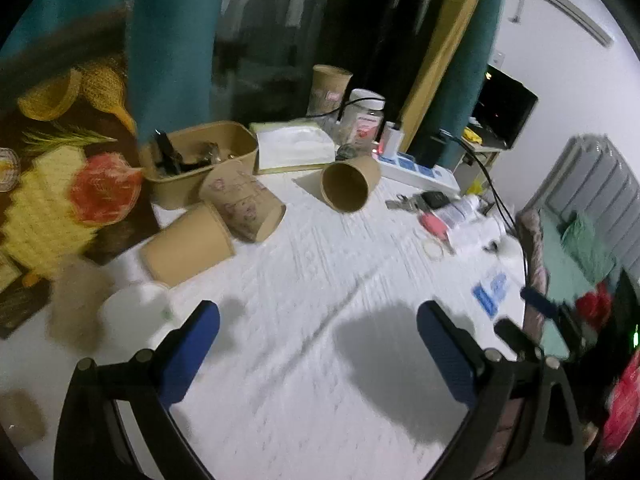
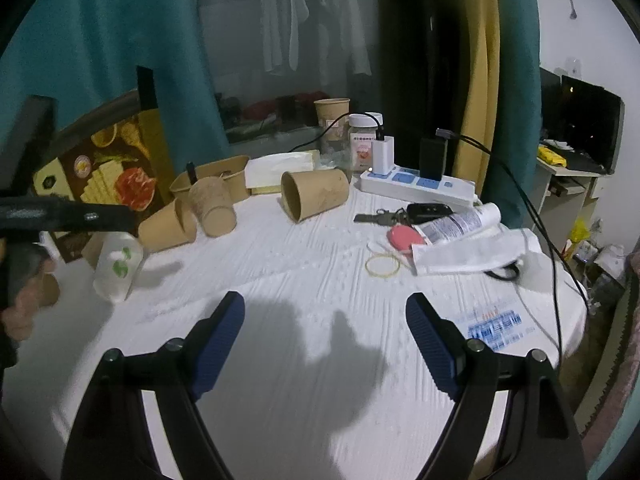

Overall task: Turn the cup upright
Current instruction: 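Reach the left gripper down to the tan cup with pink prints, then close the left gripper on the cup body and lift it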

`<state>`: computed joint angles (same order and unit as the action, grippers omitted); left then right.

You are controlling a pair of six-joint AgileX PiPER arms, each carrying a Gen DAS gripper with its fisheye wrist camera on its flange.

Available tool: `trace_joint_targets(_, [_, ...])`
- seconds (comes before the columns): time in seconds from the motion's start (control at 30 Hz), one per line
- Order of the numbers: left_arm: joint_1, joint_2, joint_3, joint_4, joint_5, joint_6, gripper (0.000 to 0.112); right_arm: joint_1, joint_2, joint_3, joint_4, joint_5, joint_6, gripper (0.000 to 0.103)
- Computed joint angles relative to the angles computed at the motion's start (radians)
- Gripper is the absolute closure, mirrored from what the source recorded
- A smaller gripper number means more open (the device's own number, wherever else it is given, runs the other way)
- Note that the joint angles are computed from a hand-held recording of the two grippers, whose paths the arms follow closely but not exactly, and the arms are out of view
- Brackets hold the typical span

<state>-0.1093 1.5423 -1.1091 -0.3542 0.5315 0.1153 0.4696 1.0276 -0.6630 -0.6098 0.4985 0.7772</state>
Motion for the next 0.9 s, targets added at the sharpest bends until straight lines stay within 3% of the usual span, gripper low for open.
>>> trace_joint_targets(0.1, [0.056,0.172,-0.151,-0.151,0.059,0.069,0.014,-0.085,0.063,-0.026,0.098,-0.085,-0.129,0.022])
trace_joint_targets(0.13, [0.061,0.218,-0.2,-0.159,0.075,0.056,0.021,-0.092,0.07,-0.03,0.111,-0.096,-0.144,0.022])
trace_joint_targets(0.17, [0.063,0.268,-0.26,-0.152,0.091,0.03,0.025,-0.117,0.09,-0.037,0.151,-0.124,-0.196,0.022])
trace_joint_targets(0.37, [0.07,0.47,-0.516,-0.088,0.163,-0.152,0.026,-0.193,0.148,-0.042,0.32,-0.205,-0.383,0.022])
trace_joint_targets(0.43, [0.067,0.542,-0.619,-0.001,0.209,-0.277,0.026,-0.211,0.162,-0.039,0.368,-0.225,-0.433,0.022])
trace_joint_targets(0.6, [0.041,0.672,-0.813,0.168,0.301,-0.45,0.026,-0.226,0.172,-0.025,0.429,-0.243,-0.49,0.022])
trace_joint_targets(0.73, [0.032,0.78,-0.982,0.202,0.378,-0.505,0.026,-0.219,0.157,-0.011,0.411,-0.24,-0.464,0.022])
trace_joint_targets(0.8, [0.04,0.831,-1.052,0.19,0.407,-0.515,0.032,-0.214,0.141,-0.003,0.39,-0.232,-0.438,0.022])
trace_joint_targets(0.83, [0.041,0.861,-1.098,0.18,0.432,-0.515,0.043,-0.212,0.127,0.003,0.376,-0.223,-0.419,0.022])
trace_joint_targets(0.9, [0.045,0.874,-1.106,0.143,0.428,-0.496,0.047,-0.209,0.104,0.011,0.361,-0.206,-0.395,0.022])
